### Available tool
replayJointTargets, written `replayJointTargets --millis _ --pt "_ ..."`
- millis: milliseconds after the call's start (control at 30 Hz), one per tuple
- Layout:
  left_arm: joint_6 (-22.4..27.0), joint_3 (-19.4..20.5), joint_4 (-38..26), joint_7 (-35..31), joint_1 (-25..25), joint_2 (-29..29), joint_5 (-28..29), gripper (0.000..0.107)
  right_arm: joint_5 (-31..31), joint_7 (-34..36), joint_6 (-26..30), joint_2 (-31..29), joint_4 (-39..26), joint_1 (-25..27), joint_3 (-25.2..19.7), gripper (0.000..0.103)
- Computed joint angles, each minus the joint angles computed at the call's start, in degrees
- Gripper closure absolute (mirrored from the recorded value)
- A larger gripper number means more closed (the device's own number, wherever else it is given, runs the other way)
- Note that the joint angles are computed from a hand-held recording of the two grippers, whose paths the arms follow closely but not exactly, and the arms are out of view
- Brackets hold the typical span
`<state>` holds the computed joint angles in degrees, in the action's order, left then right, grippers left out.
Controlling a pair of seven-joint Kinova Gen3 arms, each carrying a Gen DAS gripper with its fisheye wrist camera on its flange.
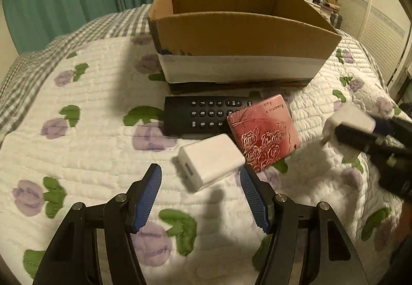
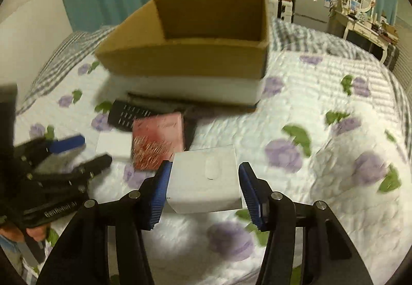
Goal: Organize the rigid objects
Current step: 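Grasp the white charger with the left tool while the right tool grasps the white square box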
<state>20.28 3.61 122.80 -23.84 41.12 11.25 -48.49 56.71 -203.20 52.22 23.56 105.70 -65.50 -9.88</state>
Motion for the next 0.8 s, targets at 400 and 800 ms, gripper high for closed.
replayJointTargets --millis 400,800 --pt "4.72 -2.46 -5.67 -0.32 4.84 6.98 -0.65 0.038 0.26 -0.97 -2.39 0.01 1.09 1.66 0.29 0.05" --pt "0.98 -6.61 -2.4 0.23 7.37 4.97 -2.38 0.044 -1.2 -0.08 -0.64 0.47 0.14 -0.37 1.11 0.05"
